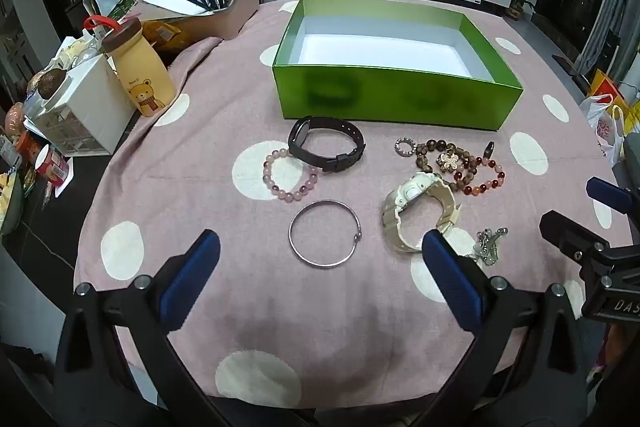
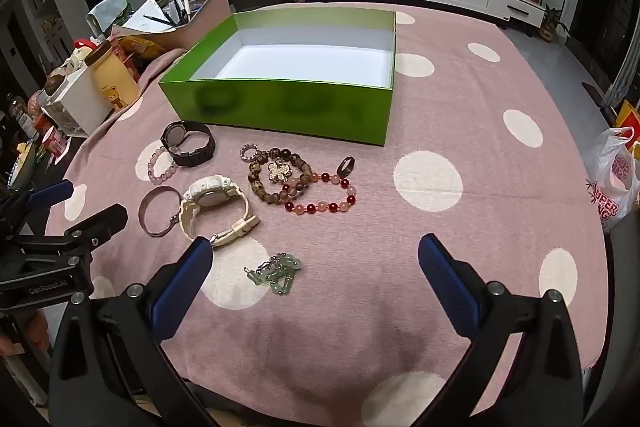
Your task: Organize jewelry
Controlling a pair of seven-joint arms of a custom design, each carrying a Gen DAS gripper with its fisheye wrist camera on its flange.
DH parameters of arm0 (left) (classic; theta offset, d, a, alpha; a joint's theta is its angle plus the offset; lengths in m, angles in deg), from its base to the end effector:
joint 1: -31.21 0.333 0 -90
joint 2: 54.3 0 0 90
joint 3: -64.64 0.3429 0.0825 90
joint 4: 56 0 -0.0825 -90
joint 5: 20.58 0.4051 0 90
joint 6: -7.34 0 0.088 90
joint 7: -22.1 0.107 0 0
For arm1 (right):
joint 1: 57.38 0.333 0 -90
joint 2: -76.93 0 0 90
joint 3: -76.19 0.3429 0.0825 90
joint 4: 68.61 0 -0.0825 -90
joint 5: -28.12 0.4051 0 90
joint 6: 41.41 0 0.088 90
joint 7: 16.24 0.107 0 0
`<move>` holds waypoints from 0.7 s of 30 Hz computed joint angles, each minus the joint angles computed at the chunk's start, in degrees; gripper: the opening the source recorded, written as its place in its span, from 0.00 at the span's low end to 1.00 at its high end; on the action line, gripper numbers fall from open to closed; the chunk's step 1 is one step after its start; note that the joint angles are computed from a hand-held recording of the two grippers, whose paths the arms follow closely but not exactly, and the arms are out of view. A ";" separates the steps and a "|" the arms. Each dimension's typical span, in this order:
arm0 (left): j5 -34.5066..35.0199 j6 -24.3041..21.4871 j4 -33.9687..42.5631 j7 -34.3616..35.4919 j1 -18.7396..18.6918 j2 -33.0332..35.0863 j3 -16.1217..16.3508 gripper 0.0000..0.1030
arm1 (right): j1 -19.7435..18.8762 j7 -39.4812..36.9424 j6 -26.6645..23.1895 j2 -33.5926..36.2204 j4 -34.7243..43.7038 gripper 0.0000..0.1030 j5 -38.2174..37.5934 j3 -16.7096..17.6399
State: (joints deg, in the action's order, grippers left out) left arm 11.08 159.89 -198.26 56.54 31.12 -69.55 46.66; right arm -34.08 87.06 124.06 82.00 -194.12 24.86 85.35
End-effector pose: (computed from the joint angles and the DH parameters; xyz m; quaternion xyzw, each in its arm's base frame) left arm 0.4573 -0.1688 0.4379 -0.7425 0.6035 -0.1646 0.2398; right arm 0.5113 0.3271 0.4296 -0.7896 0.5349 -0.1209 0.2751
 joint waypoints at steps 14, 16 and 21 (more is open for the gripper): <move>-0.78 0.10 -0.47 0.50 -0.19 -0.22 0.16 0.98 | 0.26 -0.02 -0.78 0.69 1.03 0.99 0.59 0.34; -0.97 0.21 -0.63 0.62 -0.23 -0.32 0.14 0.98 | 0.01 -0.75 0.34 0.22 -0.19 0.99 0.97 0.39; -1.40 0.68 -0.47 1.15 -0.37 0.20 0.28 0.98 | 0.01 -1.26 0.33 0.28 -0.26 0.99 1.35 0.44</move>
State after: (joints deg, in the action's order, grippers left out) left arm 9.68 160.57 -198.73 57.69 30.75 -69.35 46.93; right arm -34.07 85.80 124.39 82.28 -194.39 26.21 85.78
